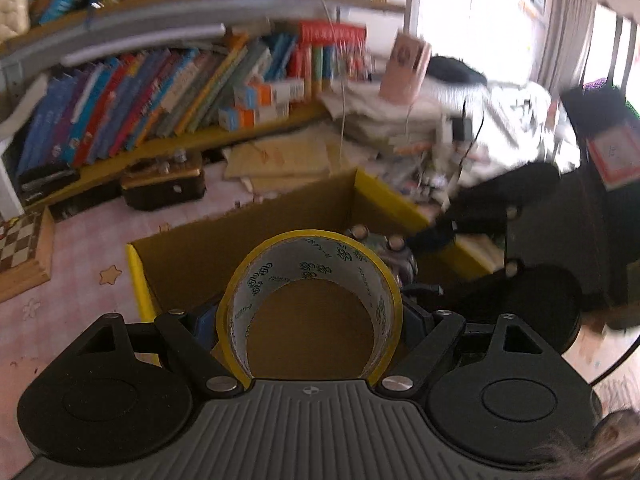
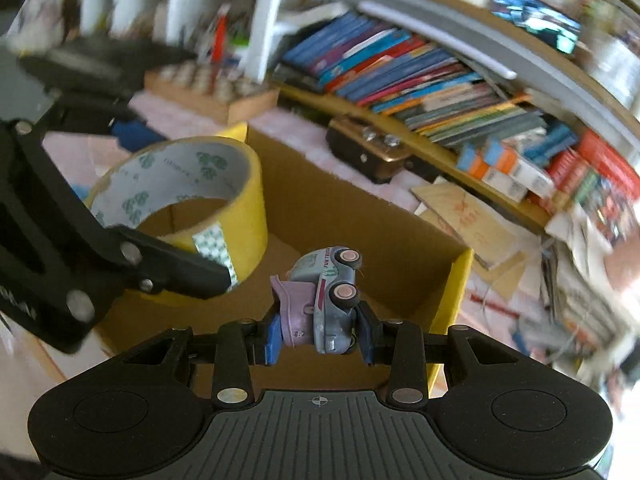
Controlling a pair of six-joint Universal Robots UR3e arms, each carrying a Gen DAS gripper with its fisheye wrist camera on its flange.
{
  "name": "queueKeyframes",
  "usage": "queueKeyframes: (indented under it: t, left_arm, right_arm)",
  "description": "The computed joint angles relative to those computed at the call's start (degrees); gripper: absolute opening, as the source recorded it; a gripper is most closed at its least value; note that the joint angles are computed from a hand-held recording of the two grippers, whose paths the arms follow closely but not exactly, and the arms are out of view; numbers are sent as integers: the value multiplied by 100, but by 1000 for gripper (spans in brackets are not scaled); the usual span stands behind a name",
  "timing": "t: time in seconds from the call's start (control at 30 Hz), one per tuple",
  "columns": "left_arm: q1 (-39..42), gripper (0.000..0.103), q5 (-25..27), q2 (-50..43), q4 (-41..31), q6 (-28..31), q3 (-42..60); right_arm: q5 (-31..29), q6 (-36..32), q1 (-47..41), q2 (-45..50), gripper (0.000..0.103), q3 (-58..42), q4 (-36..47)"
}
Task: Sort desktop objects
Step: 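Lower both items into the yellow box and open both tools, then raise both tools out of the yellow box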
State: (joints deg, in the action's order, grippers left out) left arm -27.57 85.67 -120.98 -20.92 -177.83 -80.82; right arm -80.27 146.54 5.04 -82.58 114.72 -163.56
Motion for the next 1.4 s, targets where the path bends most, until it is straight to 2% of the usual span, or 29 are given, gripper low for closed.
queueKeyframes:
  t: [0.2,0.4,0.53,0.8,0.93,1.17,1.23,1.3,1.4]
  left_arm:
    - [-97,83,310,-829,-1136,225,1287]
    - [-251,83,678,-1215,-1688,428,1850]
    - [-287,83,727,-1297,-1762,290,1989]
    - [-334,83,672,-1387,-1889,-54,2167]
    - [-383,83,617,-1412,-1836,-283,2182]
    - [-466,83,737,-1531,-1879,-347,2361]
    - [-478,84,838,-1512,-1802,-415,2312]
    - [-545,93,1117,-1487,-1663,-549,2235]
    - [-648,94,1440,-1417,-1301,-577,2012]
  right_arm:
    - [-399,-1128,169,833,36,-877,675]
    - [-761,-1991,291,1300,36,-1204,863]
    - [-611,-2188,197,1305,36,-1254,1056]
    - [-835,-2804,257,1288,36,-1247,1203]
    - [-874,-2982,194,1230,36,-1142,1129]
    - [-841,-3110,142,1206,36,-953,790]
    - [-754,-3121,120,1126,40,-783,560]
    - [-621,-3056,40,1002,56,-656,478]
    - [-252,-2734,-150,792,76,-676,738]
